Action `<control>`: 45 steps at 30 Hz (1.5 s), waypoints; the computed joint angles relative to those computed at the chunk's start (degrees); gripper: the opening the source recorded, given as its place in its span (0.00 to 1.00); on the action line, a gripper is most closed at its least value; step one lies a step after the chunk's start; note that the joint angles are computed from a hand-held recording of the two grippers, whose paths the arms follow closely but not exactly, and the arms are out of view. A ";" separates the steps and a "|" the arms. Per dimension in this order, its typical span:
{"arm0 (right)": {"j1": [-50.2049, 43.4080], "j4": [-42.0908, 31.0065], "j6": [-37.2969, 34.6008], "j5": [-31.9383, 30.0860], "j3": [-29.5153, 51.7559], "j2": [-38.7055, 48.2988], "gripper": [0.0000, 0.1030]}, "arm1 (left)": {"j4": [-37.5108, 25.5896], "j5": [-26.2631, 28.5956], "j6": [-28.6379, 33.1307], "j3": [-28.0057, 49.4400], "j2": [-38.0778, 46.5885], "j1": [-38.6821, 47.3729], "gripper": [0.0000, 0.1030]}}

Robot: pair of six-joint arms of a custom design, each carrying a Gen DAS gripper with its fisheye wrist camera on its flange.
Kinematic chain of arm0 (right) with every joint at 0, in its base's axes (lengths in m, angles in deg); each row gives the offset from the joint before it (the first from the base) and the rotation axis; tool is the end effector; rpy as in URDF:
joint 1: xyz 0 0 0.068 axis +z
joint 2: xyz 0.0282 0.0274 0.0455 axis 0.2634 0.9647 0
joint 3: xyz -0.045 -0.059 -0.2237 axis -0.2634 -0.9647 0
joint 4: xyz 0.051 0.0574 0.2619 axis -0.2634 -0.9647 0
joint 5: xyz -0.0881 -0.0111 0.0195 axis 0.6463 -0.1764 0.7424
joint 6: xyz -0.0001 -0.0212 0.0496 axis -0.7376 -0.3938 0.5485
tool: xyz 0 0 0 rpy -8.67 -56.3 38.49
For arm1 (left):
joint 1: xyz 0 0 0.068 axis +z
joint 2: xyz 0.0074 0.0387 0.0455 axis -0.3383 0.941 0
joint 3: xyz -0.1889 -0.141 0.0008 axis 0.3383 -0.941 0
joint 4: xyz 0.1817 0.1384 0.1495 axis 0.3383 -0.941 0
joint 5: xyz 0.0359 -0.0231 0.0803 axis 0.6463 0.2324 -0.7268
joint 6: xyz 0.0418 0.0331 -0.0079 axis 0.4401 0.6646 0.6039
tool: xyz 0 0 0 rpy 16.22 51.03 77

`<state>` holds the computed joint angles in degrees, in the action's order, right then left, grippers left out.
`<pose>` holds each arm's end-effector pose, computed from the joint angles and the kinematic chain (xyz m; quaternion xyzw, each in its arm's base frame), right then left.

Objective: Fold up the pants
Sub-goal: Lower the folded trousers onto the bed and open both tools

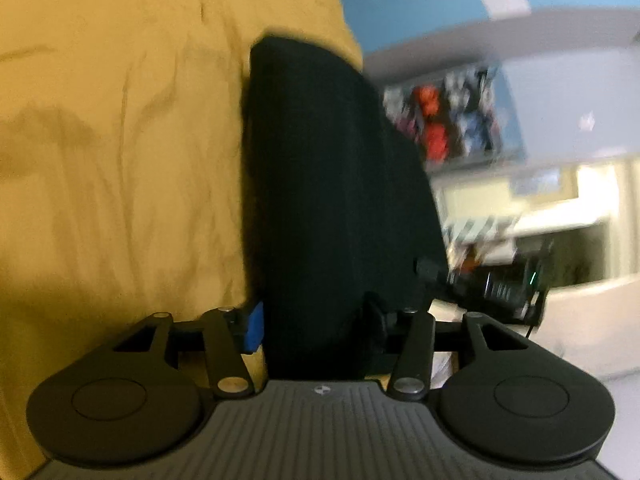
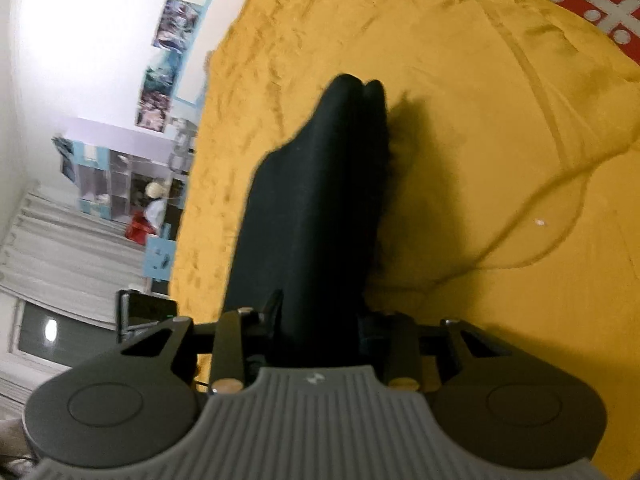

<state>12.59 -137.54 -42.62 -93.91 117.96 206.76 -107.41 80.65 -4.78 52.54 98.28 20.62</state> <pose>0.4117 0.0112 0.1797 -0.0585 0.8689 0.4873 0.0642 0.2315 0.1601 0.1946 -0.1386 0.8771 -0.4405 0.1323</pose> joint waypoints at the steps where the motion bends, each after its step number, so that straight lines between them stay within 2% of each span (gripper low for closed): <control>1: -0.03 -1.30 -1.96 1.40 0.57 0.69 0.28 | 0.68 -0.92 0.61 -0.60 -0.50 -0.21 0.42; 3: -0.02 -2.46 -4.18 2.28 0.94 1.45 0.27 | 0.90 -1.44 3.43 -0.91 -0.54 0.11 0.36; 5: 0.53 -2.37 -5.93 4.24 0.36 0.02 0.27 | 0.36 -1.75 3.96 -0.40 0.15 0.71 0.36; 7: 0.84 -1.92 -6.27 5.58 -0.44 -1.19 0.28 | 0.33 -2.35 4.23 -0.45 -0.56 0.78 0.37; 10: 2.42 -1.50 -7.67 12.42 -2.54 -6.49 0.33 | 1.42 -4.11 4.40 -1.40 -3.93 0.28 0.42; 14: 3.27 -0.23 -7.08 16.89 -4.75 -11.71 0.39 | -0.05 -6.07 5.64 1.23 -7.09 0.25 0.47; 17: 3.92 8.77 -0.81 20.76 -12.05 -23.51 0.39 | 1.72 -7.21 5.78 1.93 -12.58 0.24 0.47; 20: 5.42 16.20 3.63 24.17 -17.69 -30.38 0.39 | 9.30 -6.89 1.88 -1.35 -22.07 -1.39 0.47; 21: 7.94 22.19 4.16 29.73 -21.10 -34.79 0.39 | 11.89 -6.47 0.28 -2.67 -24.72 -2.60 0.48; 22: 8.00 24.59 5.02 29.91 -23.37 -36.31 0.40 | 15.17 -6.29 -1.95 -4.19 -27.38 -4.41 0.52; 23: 10.37 27.70 4.53 33.67 -25.35 -37.98 0.40 | 20.01 -7.06 -5.46 -6.31 -30.14 -7.46 0.58; 24: 15.59 33.61 2.89 39.49 -29.02 -39.51 0.39 | 23.71 -7.80 -7.46 -8.47 -32.22 -9.58 0.62; 25: 18.14 35.90 2.16 42.03 -30.01 -39.13 0.39 | 29.43 -9.57 -10.30 -11.78 -34.86 -12.67 0.62; 26: 18.15 35.92 2.19 42.08 -30.02 -39.14 0.38 | 34.49 -13.47 -12.55 -14.97 -37.18 -16.29 0.62; 27: 20.38 37.41 1.48 44.32 -30.55 -38.13 0.38 | 37.51 -18.94 -13.98 -16.97 -38.09 -20.18 0.62; 29: 22.67 39.43 0.45 47.51 -31.44 -35.66 0.38 | 39.23 -25.43 -15.23 -19.16 -37.92 -23.95 0.61; 31: 24.28 42.75 1.65 50.54 -36.47 -36.63 0.38 | 38.87 -25.19 -14.26 -21.97 -38.76 -22.47 0.61; 35: 23.77 44.81 3.61 49.91 -43.15 -41.79 0.38 | 34.17 -23.20 -9.09 -24.88 -43.18 -17.64 0.62; 39: 24.67 44.88 7.01 51.35 -49.35 -48.00 0.38 | 27.76 -21.92 -6.64 -23.32 -43.41 -13.43 0.71; 43: 27.53 38.51 10.14 56.24 -51.05 -54.47 0.39 | 23.15 -20.64 -5.93 -20.33 -40.82 -10.65 0.71; 45: 29.30 35.10 12.80 58.61 -50.35 -56.59 0.45 | 20.06 -20.99 -4.08 -19.16 -43.19 -9.09 0.71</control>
